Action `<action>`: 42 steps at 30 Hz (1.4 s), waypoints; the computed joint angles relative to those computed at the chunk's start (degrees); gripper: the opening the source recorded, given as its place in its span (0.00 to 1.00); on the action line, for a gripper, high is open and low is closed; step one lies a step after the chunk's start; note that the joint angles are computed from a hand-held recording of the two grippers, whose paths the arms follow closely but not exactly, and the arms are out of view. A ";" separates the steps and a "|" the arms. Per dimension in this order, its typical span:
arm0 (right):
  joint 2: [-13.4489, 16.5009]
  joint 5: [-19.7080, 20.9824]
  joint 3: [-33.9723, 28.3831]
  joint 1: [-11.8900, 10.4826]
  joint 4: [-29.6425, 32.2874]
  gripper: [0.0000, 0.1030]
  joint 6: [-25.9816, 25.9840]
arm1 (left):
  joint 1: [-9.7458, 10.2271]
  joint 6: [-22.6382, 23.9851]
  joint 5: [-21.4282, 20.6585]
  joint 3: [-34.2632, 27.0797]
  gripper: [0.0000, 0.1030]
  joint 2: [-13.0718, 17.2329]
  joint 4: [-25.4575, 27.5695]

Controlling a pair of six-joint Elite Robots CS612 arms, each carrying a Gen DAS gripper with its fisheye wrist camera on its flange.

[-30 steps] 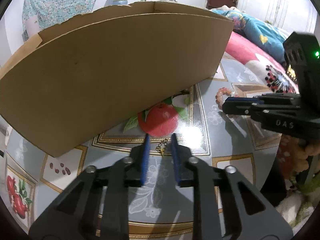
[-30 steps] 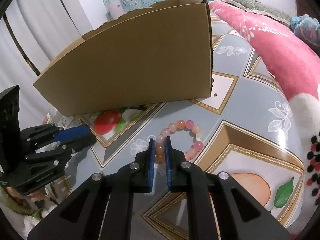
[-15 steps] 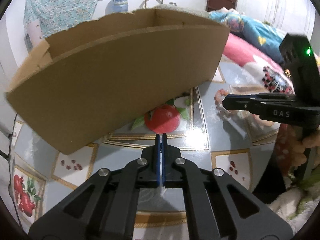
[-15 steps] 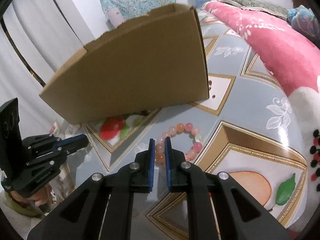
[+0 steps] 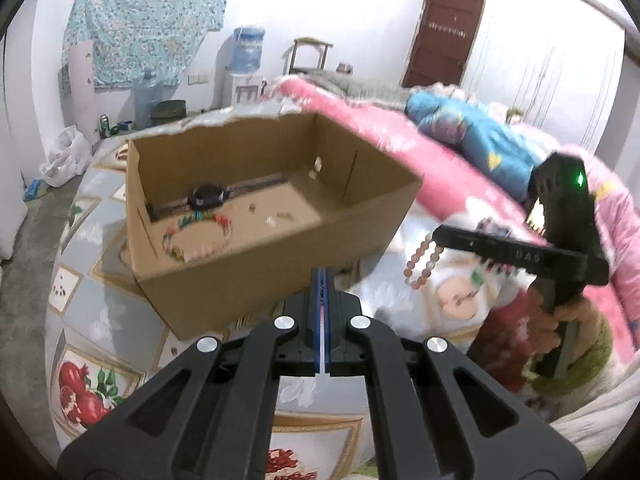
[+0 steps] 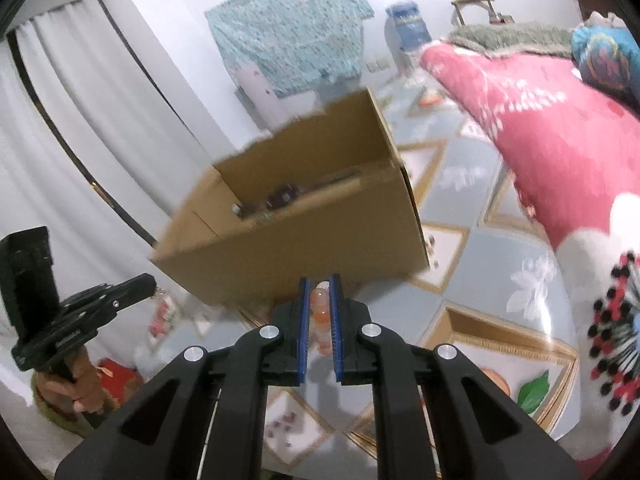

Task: Organize jewelry
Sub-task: 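Lift and carry the gold item and bead bracelet over the box with both tools, then open the left tool over the box while the right tool releases the bracelet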

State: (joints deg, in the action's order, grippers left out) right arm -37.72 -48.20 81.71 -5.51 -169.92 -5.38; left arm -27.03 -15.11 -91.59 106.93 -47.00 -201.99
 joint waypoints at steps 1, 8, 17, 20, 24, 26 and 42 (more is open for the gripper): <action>-0.24 0.44 -0.09 -0.06 -0.48 0.09 0.22 | 0.18 -0.43 -0.62 -0.21 0.00 -0.15 -0.44; -0.95 6.30 -3.01 -0.74 -6.23 0.09 2.91 | 1.75 -1.34 -4.16 -4.23 0.00 0.10 -2.22; 4.92 11.27 -16.60 0.56 5.47 0.09 0.19 | 4.86 -1.82 -9.17 -15.46 0.00 4.76 17.85; 7.44 11.19 -22.34 1.20 16.92 0.09 -3.72 | 6.09 -2.98 -12.62 -19.01 0.01 6.78 25.75; 9.47 7.95 -27.99 2.25 30.29 0.09 -10.73 | 6.72 -4.13 -13.44 -21.36 0.01 8.12 32.18; 10.13 5.72 -30.37 2.79 35.61 0.09 -14.32 | 6.91 -4.31 -13.95 -21.58 0.02 8.45 32.76; 14.47 -20.93 -42.54 7.56 50.01 0.10 -30.03 | 5.77 -4.37 -4.11 -16.05 0.43 5.49 21.42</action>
State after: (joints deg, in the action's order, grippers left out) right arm -23.25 -69.13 39.17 2.05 -119.91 -35.42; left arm -21.26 -19.48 -95.70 90.88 -41.51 -180.58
